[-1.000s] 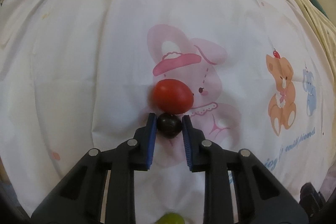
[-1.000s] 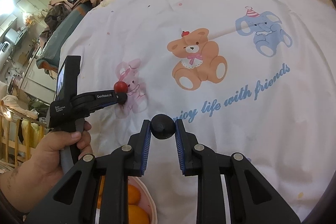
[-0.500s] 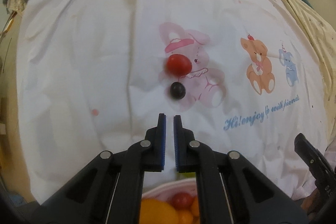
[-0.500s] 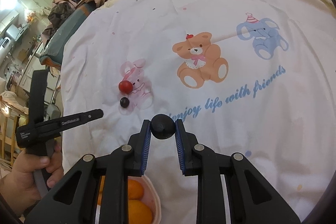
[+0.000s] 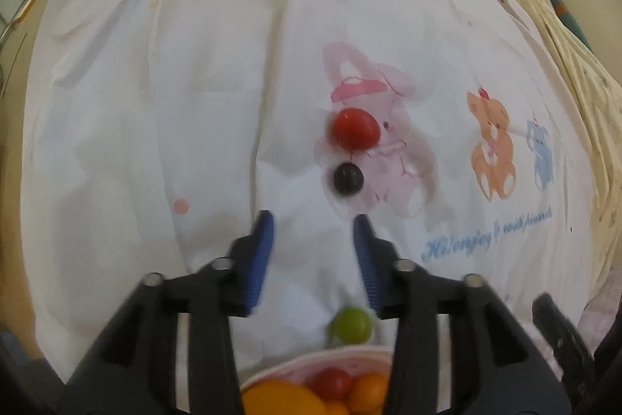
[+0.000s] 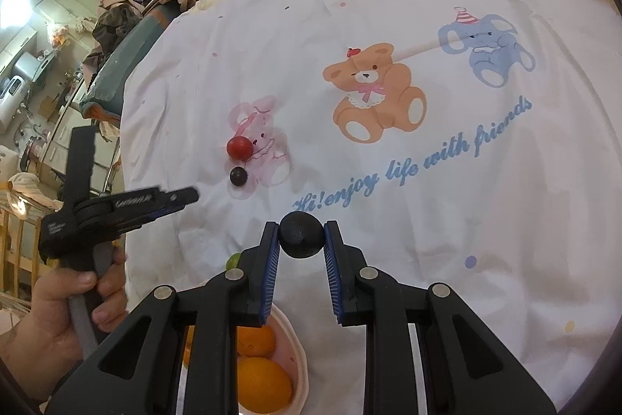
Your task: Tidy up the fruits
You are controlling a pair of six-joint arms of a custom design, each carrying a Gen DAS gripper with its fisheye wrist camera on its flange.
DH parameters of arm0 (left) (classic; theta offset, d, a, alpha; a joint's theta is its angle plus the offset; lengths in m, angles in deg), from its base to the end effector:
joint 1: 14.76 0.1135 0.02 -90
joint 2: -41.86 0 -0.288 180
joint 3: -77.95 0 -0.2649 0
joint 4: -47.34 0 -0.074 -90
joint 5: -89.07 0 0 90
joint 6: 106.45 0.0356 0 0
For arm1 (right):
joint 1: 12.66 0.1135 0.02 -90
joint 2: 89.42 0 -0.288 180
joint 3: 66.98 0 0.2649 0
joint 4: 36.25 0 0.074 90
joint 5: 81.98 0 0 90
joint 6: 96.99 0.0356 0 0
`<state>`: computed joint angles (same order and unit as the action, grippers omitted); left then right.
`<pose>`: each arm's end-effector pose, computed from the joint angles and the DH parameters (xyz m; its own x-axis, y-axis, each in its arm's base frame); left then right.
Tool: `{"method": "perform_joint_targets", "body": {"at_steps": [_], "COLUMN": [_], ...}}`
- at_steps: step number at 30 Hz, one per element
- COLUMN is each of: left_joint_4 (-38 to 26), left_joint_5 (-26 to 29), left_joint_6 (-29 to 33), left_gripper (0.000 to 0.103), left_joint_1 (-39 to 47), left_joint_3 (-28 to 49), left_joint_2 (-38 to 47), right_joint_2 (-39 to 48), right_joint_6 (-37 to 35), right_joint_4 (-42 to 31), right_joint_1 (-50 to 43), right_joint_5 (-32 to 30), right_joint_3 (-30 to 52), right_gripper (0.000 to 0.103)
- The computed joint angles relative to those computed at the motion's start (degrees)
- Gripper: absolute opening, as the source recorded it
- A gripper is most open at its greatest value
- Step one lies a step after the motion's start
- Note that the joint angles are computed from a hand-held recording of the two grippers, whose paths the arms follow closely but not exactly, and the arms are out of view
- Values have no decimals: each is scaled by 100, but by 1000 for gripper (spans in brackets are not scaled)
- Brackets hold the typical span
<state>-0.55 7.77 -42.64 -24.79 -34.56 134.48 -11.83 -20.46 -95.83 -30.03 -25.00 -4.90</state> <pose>0.2993 -0.0584 0.1843 -0.9403 -0.2767 -0.1982 -0.2221 0.9401 -0.2587 0.2349 -0.0532 0.2236 -0.9240 0.0844 -0.3729 -0.1015 0.8861 0.4522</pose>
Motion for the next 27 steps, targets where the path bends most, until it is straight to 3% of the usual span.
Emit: {"method": "perform_joint_targets", "body": {"at_steps": [11,12,14,15,21,27], "left_joint_4": [185,157,-1,-37,-128,-558], "left_joint_5": [-122,-188,-463,-518,-523,-530], "left_joint_6": [-195,-203,-208,-206,-109,252], "left_gripper": [37,34,19,19,18,18], "left_joint_1": [-402,-453,-583,-611,-576,-494], "left_joint_3": [881,945,1091,1120,911,176], "left_joint_2": [1345,1433,1608,1644,1225,-299], "right_joint_2": [249,267,293,304,329,189], "right_joint_6": [31,32,31,31,40,-111], "right_joint_4": [53,53,47,44,38,-213], "right_joint_1": [28,25,27,29,89,81], "right_joint_5": [15,15,27,30,5,-158], "right_joint_3": [85,94,107,113,137,66], "right_gripper": [24,24,24,24,24,24]}}
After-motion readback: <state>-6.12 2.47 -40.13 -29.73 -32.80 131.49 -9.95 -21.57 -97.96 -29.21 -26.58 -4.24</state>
